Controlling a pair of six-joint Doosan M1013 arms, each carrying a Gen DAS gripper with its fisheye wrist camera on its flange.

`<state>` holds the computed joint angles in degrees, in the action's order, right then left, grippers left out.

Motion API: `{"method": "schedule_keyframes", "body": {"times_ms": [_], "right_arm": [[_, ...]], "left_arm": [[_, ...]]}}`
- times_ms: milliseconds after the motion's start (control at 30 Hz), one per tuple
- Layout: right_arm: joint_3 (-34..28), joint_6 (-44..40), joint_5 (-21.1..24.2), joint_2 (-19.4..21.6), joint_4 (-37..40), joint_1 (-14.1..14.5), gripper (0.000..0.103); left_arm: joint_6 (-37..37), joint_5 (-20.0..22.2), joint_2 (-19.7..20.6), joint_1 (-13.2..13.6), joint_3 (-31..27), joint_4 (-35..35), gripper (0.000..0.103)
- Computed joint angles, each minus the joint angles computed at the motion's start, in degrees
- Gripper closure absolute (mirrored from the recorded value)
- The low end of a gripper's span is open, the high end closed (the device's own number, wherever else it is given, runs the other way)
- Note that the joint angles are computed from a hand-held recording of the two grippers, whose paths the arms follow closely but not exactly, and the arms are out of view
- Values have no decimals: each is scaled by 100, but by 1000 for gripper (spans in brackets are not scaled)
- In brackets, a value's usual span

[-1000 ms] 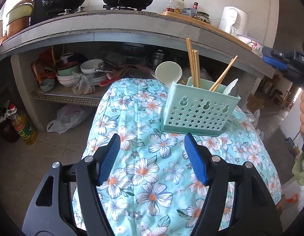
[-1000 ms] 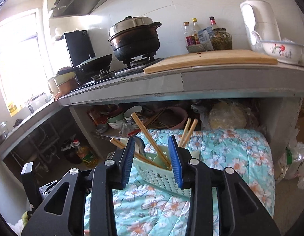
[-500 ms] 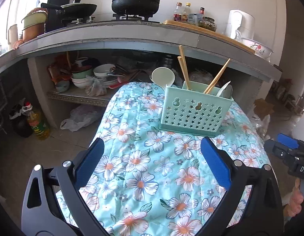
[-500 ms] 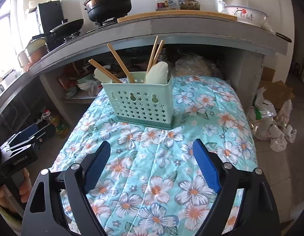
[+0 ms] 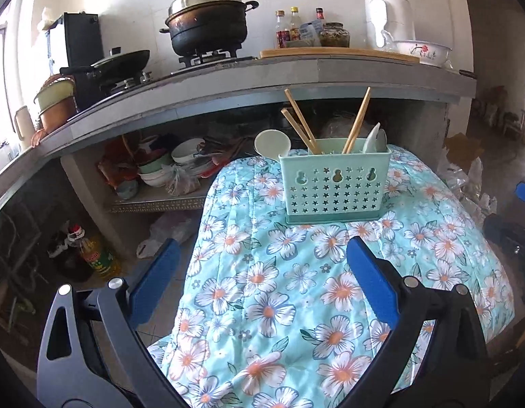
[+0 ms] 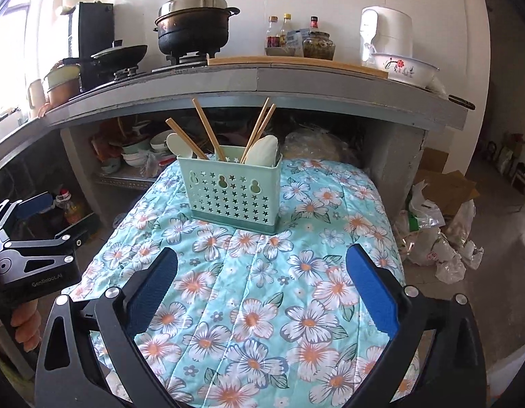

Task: Organize utensils

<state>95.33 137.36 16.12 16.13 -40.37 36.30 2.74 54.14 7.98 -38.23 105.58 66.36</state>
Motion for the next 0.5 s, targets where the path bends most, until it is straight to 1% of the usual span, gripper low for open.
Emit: {"method": "schedule_keyframes", "body": {"times_ms": [100,200,267,333,500], "right_arm": [[76,401,-20,-72,-314,-26,6],[92,674,140,-85,-418,-39,6],[106,774,184,-89,-417,-64,6],[106,916,253,-81,-480,-82,6],[88,1295,418,-67,-793,-85,6]], "left_arm": [[-632,145,-155,-33,151,194,8],[-990,425,-275,-50,269,286,8],[-994,616,-318,-49,312,267,8],[-889,721,-331,-31,322,192,8],[-722,707,-378,21,341,-51,8]]}}
